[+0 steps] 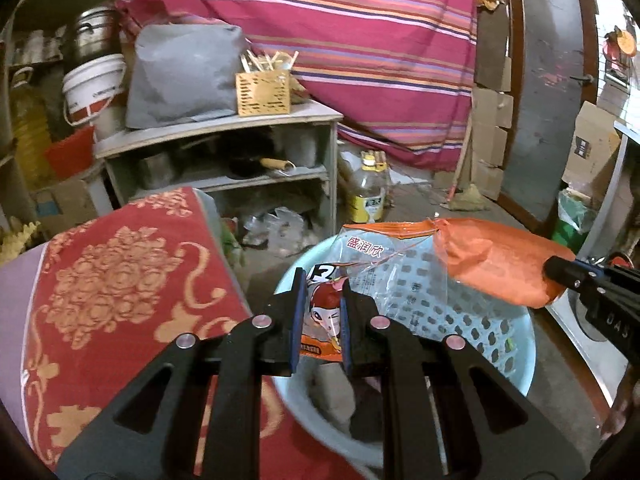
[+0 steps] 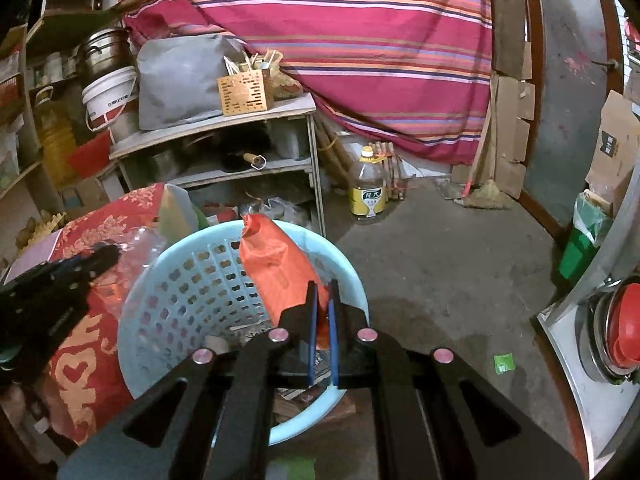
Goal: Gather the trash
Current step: 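Carry the candy wrapper and orange bag over the blue basket, then open both tools to drop the wrapper and orange bag into the basket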
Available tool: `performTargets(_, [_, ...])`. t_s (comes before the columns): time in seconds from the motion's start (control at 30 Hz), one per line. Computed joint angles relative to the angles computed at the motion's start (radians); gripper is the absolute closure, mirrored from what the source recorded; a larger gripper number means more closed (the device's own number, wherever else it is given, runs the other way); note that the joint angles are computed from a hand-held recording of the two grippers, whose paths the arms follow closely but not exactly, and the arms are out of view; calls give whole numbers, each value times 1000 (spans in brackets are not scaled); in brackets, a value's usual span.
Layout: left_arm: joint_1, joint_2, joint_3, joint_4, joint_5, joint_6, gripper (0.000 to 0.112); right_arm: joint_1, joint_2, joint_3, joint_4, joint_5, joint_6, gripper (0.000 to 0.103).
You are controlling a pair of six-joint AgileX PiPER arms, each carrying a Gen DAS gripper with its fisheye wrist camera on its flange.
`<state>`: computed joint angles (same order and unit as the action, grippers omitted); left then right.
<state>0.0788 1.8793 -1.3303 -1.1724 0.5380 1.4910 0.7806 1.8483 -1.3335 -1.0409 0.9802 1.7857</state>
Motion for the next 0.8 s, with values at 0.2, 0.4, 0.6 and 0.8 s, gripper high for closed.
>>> performTargets(0.2, [-9, 13, -5, 34, -25, -30, 64, -8, -1, 0, 10, -3, -8, 98])
performTargets(0.4, [33, -2, -10, 48, 16, -42, 43, -10, -3, 4, 6, -15, -5, 98])
performTargets(0.6, [105, -52, 30, -47, -3, 51, 24, -6, 34, -57, 26, -22, -48, 98])
performTargets(0.8, [194, -124, 125, -269, -46, 311, 15, 2, 89, -143, 56, -19, -90, 95])
